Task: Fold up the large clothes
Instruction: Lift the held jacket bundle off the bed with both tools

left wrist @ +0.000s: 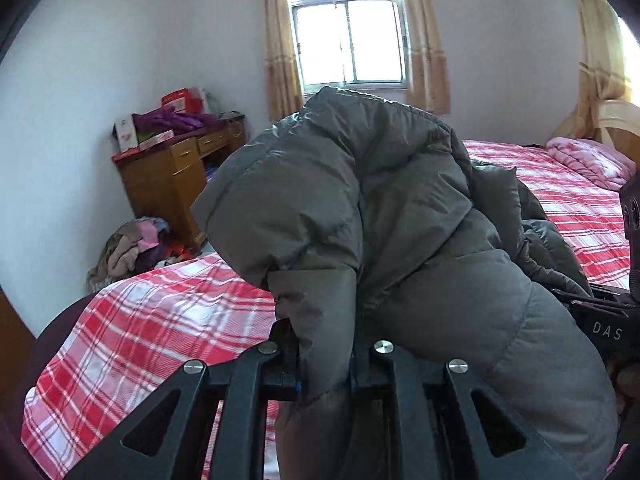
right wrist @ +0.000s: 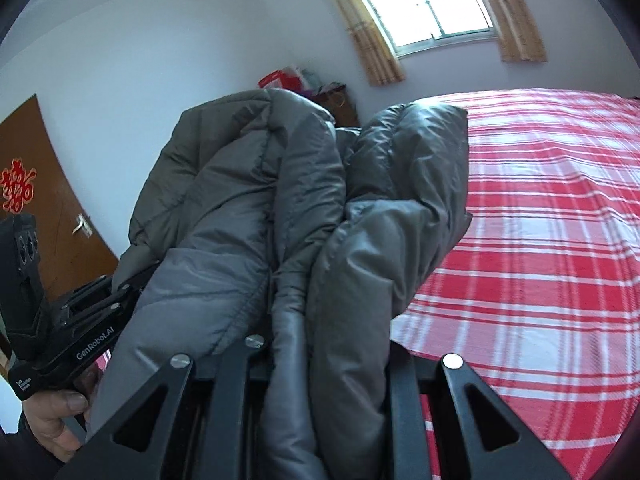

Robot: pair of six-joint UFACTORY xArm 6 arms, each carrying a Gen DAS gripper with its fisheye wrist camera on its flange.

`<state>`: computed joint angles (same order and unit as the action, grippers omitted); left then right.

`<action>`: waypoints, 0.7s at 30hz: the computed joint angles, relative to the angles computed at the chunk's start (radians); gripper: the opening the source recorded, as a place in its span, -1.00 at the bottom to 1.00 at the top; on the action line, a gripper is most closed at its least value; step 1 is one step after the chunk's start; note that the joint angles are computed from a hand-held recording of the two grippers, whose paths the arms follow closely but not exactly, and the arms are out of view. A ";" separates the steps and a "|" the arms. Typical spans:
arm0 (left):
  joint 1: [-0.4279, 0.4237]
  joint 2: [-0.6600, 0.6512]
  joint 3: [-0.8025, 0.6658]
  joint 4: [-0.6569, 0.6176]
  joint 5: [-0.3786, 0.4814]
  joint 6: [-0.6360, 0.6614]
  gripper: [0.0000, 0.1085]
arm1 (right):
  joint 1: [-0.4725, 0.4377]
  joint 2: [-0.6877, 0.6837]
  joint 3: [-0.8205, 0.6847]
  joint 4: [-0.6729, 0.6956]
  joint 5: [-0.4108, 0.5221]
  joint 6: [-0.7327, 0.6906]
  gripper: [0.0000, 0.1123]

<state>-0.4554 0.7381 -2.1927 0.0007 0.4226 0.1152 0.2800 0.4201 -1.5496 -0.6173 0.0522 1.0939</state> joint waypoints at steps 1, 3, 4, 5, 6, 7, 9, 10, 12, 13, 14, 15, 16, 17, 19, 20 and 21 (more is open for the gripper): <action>0.013 0.007 -0.014 -0.014 0.009 0.015 -0.72 | 0.009 0.022 -0.026 0.059 0.010 -0.062 -0.62; 0.029 0.009 -0.010 -0.018 0.008 0.013 -0.72 | 0.023 0.051 -0.065 0.161 0.030 -0.166 -0.62; 0.036 0.010 -0.008 -0.022 0.007 0.014 -0.72 | 0.026 0.074 -0.090 0.235 0.035 -0.242 -0.62; 0.045 0.013 -0.009 -0.025 0.009 0.013 -0.72 | 0.036 0.101 -0.126 0.292 0.050 -0.301 -0.62; 0.051 0.018 -0.012 -0.025 0.013 0.010 -0.72 | 0.041 0.112 -0.145 0.330 0.061 -0.341 -0.62; 0.058 0.024 -0.018 -0.031 0.017 0.014 -0.72 | 0.051 0.119 -0.158 0.327 0.071 -0.338 -0.62; 0.070 0.035 -0.024 -0.032 0.026 0.009 -0.72 | 0.062 0.163 -0.219 0.402 0.100 -0.415 -0.62; 0.074 0.043 -0.034 -0.035 0.034 0.010 -0.72 | 0.065 0.182 -0.249 0.437 0.117 -0.452 -0.62; 0.083 0.058 -0.048 -0.039 0.047 0.008 -0.72 | 0.071 0.216 -0.305 0.476 0.150 -0.492 -0.62; 0.084 0.055 -0.039 -0.038 0.047 0.004 -0.72 | 0.073 0.229 -0.324 0.494 0.163 -0.512 -0.62; 0.086 0.060 -0.044 -0.040 0.052 0.005 -0.72 | 0.075 0.247 -0.351 0.511 0.181 -0.529 -0.62; 0.088 0.068 -0.052 -0.043 0.060 0.006 -0.72 | 0.075 0.260 -0.372 0.525 0.195 -0.543 -0.62; 0.089 0.074 -0.058 -0.046 0.067 0.007 -0.72 | 0.072 0.263 -0.377 0.547 0.204 -0.567 -0.62; 0.091 0.085 -0.070 -0.047 0.075 0.008 -0.72 | 0.071 0.276 -0.395 0.561 0.219 -0.582 -0.62; 0.093 0.098 -0.083 -0.051 0.085 0.010 -0.72 | 0.070 0.330 -0.487 0.584 0.267 -0.603 -0.62; 0.094 0.105 -0.091 -0.052 0.089 0.010 -0.72 | 0.068 0.346 -0.513 0.594 0.288 -0.613 -0.62; 0.096 0.110 -0.094 -0.055 0.090 0.013 -0.72 | 0.067 0.349 -0.515 0.597 0.292 -0.617 -0.62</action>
<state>-0.3598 0.8481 -2.2869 -0.0544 0.5130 0.1286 0.3467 0.7694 -2.0649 -0.0202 0.3446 0.4771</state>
